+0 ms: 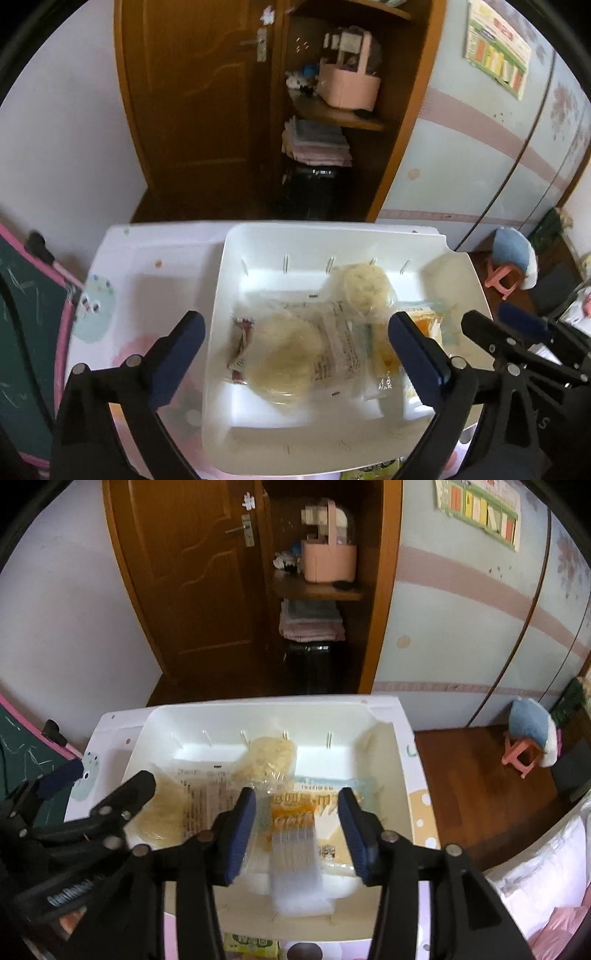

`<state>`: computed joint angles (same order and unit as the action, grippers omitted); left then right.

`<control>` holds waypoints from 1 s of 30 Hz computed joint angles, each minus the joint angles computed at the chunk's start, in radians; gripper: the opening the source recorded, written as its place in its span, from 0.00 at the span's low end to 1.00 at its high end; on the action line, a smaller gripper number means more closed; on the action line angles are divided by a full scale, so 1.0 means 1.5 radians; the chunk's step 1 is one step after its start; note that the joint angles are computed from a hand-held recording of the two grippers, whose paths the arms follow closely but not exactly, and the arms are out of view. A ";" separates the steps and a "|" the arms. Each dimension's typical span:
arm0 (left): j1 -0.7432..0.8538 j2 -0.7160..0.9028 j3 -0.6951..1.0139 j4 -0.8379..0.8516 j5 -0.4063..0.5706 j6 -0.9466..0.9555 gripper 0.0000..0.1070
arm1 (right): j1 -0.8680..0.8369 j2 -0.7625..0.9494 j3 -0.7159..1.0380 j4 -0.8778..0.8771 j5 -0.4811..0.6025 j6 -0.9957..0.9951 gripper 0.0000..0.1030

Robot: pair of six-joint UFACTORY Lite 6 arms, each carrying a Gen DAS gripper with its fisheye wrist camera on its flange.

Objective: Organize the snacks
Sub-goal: 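Open both tools to drop the cracker bag and OATS stick into the bin, then move both tools back toward the remaining snacks on the table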

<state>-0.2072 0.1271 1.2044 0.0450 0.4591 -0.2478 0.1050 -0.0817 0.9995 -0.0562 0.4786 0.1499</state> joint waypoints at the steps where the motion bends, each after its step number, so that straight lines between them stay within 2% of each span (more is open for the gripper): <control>1: 0.004 -0.001 -0.004 -0.001 -0.001 0.001 0.93 | -0.001 -0.001 -0.006 0.004 -0.001 -0.003 0.48; 8: 0.005 -0.030 -0.037 0.026 -0.004 -0.016 0.93 | -0.004 0.004 -0.014 0.006 0.007 -0.012 0.48; 16: -0.004 -0.117 -0.051 0.046 0.045 -0.026 0.93 | 0.013 -0.057 -0.021 -0.011 0.051 0.006 0.48; 23: -0.006 -0.252 -0.062 0.048 0.126 -0.017 0.93 | 0.052 -0.194 -0.038 -0.060 0.143 0.052 0.48; 30: -0.006 -0.439 -0.060 0.034 0.249 0.020 0.93 | 0.138 -0.379 -0.046 -0.126 0.293 0.123 0.49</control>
<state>-0.2163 -0.5321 1.1145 0.0966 0.8328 -0.2171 0.3122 -0.6498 0.9307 -0.2445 0.9181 0.3350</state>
